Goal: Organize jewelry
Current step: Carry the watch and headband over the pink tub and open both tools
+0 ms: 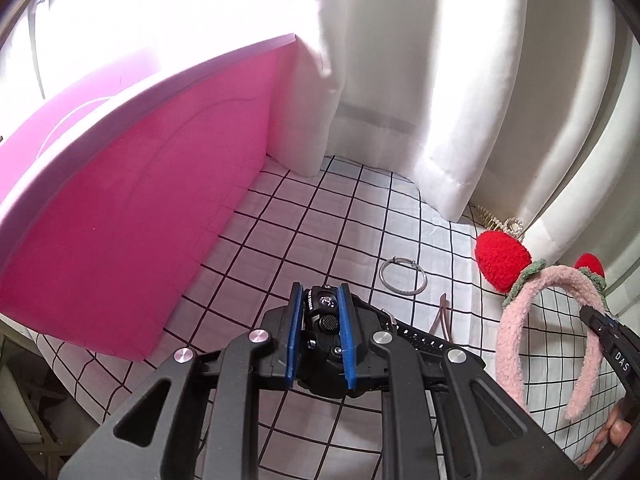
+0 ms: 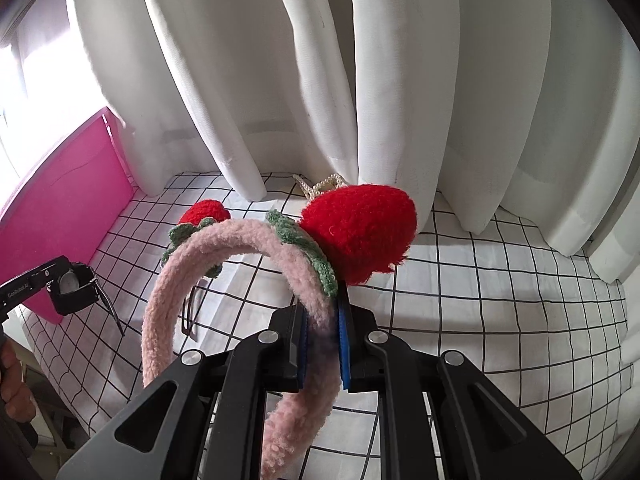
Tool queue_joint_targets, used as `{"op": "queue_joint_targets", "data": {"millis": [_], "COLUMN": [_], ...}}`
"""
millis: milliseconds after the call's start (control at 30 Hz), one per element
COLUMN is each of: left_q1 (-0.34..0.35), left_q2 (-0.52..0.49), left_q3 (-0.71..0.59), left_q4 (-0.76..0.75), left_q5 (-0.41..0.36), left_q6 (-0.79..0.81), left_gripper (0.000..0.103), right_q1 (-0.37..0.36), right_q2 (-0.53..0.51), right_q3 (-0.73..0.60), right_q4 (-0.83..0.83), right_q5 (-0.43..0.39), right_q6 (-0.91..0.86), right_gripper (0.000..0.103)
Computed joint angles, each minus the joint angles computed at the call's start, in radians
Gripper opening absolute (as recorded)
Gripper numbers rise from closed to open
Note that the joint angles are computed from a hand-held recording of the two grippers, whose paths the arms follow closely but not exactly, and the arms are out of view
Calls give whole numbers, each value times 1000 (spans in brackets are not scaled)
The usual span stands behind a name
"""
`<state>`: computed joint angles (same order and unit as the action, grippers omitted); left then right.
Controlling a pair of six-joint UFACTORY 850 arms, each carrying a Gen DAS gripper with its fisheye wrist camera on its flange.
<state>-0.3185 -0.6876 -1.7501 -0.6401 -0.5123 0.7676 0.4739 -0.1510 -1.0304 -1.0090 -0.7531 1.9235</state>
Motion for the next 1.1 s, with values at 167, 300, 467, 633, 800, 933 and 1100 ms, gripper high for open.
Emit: {"op": "queue_joint_targets", "data": {"millis": [167, 300, 467, 633, 800, 933, 1100], "left_q1": [8, 14, 29, 56, 93, 125, 173], "left_q2": [26, 49, 74, 70, 46, 4, -58], "left_q3": [-5, -17, -46, -115, -202, -294, -407], "left_q4": [-51, -81, -122, -127, -124, -70, 14], "left_q5": [-15, -27, -29, -38, -34, -30, -41], "left_q6": [44, 74, 107, 88, 57, -6, -91], "left_gripper": [17, 17, 17, 17, 17, 17, 17], "right_q1": [12, 23, 38, 48, 48, 43, 37], "right_q2": [18, 28, 29, 4, -45, -119, -248], "right_q3": [-15, -39, -85, -162, -268, -387, -584], "right_q4": [-35, -66, -102, -138, -184, -207, -191], "right_q5": [-28, -60, -92, -101, -84, -48, 4], "right_q6": [8, 6, -10, -52, -99, -155, -274], "right_gripper": [12, 12, 12, 12, 12, 12, 12]}}
